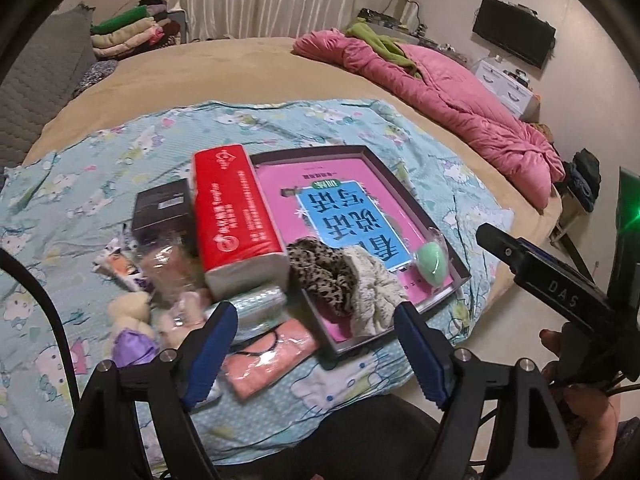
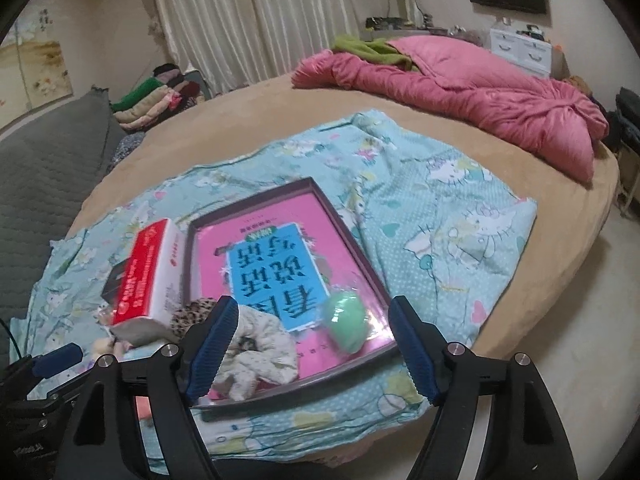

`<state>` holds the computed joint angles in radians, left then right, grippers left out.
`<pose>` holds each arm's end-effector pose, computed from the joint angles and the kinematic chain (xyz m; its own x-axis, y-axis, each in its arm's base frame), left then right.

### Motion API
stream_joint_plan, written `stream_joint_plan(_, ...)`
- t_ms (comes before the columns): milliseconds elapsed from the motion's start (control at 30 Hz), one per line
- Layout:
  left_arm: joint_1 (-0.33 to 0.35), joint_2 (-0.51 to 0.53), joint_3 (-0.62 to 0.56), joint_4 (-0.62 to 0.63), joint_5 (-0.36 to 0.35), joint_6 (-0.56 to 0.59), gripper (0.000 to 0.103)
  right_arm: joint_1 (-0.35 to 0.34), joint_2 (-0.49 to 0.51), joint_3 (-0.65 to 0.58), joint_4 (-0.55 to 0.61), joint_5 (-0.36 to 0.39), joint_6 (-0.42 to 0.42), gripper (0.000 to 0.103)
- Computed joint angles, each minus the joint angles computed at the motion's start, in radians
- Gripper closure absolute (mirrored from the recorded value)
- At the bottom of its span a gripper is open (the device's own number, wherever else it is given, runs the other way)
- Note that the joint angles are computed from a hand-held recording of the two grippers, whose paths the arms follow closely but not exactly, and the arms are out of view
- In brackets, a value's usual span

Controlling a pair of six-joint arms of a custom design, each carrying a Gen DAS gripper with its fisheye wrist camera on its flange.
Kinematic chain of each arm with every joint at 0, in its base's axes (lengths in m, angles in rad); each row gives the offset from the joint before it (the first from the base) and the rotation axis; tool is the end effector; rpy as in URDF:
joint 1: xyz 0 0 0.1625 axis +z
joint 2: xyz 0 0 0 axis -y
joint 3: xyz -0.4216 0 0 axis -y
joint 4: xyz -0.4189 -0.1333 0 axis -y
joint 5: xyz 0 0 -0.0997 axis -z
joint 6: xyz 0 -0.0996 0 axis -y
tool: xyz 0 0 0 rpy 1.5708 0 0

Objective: Organize soft objects
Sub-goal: 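Move both open tools back toward the remaining pile of soft items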

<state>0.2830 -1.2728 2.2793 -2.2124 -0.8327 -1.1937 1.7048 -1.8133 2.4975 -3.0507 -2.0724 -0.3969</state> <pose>-0.3422 -0.3081 0.1072 -0.8251 0.0437 -0.5632 0.3526 0.8188 -0.4530 0.1321 -0.3409 0.3171 -0.8076 -0.0622 0.5865 -0.4399 0.7259 -0.5288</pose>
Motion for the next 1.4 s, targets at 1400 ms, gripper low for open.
stream_joint_plan(1400, 0.002, -0.593, 0.227, 0.597, -0.044, -0.522, 0.023, 0.299, 0.314, 0.049, 0.18, -0.161, -0.265, 0.024)
